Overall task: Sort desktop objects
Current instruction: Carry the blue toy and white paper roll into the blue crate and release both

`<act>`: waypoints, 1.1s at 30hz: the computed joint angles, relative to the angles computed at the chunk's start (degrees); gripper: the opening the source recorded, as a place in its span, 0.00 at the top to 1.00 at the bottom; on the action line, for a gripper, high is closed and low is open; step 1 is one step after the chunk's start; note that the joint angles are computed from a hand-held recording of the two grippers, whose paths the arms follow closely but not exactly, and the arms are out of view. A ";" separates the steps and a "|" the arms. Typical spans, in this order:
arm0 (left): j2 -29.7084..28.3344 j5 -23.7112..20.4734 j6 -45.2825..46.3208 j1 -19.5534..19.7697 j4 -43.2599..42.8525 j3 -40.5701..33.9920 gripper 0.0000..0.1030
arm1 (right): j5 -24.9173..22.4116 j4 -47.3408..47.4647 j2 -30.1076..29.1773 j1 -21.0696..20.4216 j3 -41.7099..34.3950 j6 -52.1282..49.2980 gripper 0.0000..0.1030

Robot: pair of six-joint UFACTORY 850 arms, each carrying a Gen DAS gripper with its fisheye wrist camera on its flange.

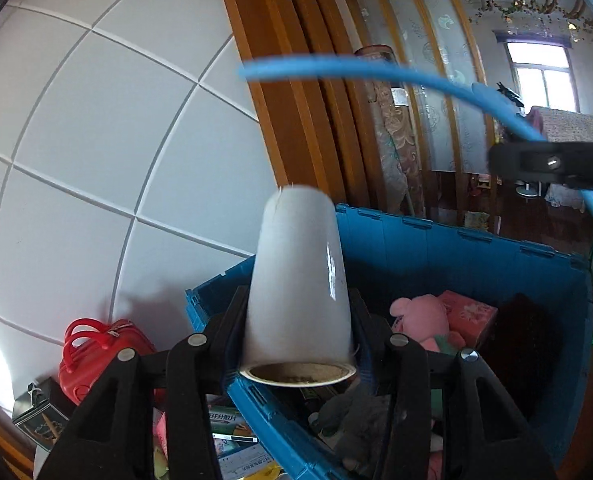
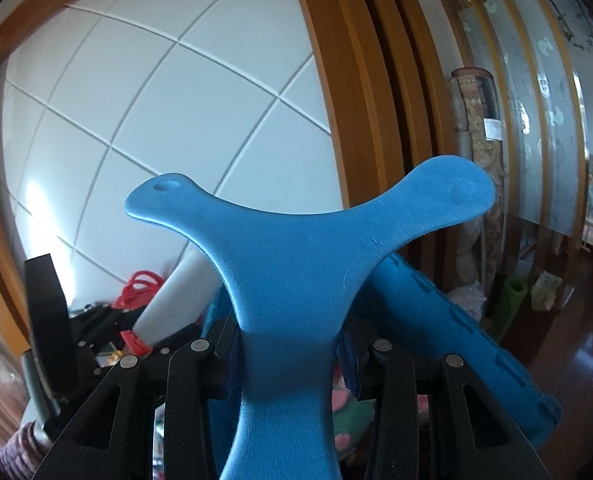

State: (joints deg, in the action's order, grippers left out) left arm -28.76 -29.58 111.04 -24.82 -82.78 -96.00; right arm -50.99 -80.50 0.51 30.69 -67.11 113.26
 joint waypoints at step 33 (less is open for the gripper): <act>11.06 4.00 36.68 6.55 -44.52 19.76 0.00 | -8.23 -7.81 2.94 10.13 10.34 15.43 0.02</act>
State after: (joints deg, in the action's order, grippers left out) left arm -17.70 -25.58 147.72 -18.27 -127.30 -76.25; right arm -59.22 -88.30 3.45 40.82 -56.78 128.69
